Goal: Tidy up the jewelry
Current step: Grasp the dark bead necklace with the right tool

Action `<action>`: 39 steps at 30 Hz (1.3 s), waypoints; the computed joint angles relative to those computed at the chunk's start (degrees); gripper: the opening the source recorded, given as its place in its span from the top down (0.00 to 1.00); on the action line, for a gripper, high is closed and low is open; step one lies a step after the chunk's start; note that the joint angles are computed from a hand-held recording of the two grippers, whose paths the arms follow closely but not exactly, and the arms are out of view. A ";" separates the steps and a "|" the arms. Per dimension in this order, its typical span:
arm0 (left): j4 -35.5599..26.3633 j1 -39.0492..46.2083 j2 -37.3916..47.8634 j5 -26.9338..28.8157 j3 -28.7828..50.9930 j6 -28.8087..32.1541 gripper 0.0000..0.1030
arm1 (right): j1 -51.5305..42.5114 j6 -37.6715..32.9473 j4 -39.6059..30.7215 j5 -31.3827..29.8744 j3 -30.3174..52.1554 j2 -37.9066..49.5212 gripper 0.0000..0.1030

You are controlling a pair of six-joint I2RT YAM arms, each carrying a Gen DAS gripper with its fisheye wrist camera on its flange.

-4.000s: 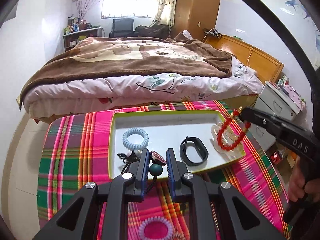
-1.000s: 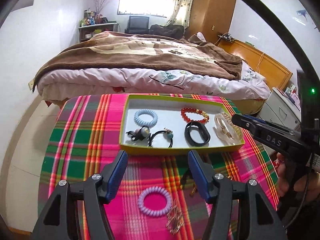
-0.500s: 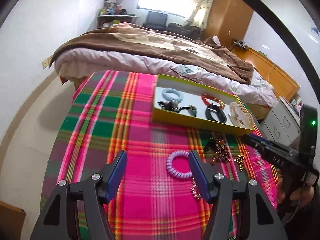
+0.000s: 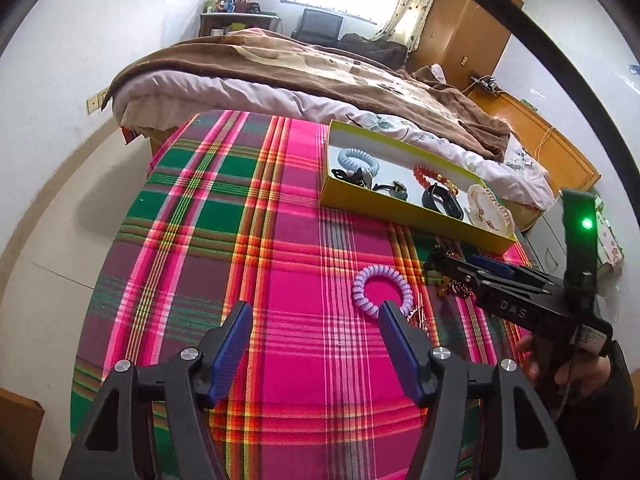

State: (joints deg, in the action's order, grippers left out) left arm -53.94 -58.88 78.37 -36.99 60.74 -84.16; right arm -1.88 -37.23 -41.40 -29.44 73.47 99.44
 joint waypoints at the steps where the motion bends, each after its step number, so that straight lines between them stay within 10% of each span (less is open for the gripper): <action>1: 0.32 0.04 -0.09 0.15 -0.31 0.01 0.37 | 0.31 0.15 0.42 0.70 -0.12 0.03 0.50; 16: 3.85 2.11 -0.76 2.36 -2.75 1.97 0.37 | 2.37 0.74 6.09 5.42 -4.19 -2.53 0.51; 25: 5.96 3.43 -0.68 4.32 -3.35 3.05 0.37 | 1.71 0.36 6.37 4.55 -4.89 -3.30 0.87; 39: 10.81 8.49 2.66 9.32 -1.10 9.69 0.37 | -2.10 0.39 5.00 -2.52 -2.88 -5.13 0.93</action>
State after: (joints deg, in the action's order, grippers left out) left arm -43.13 -50.39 81.03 -27.67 59.64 -74.47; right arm -3.98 -36.84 -36.41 -31.96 70.59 94.30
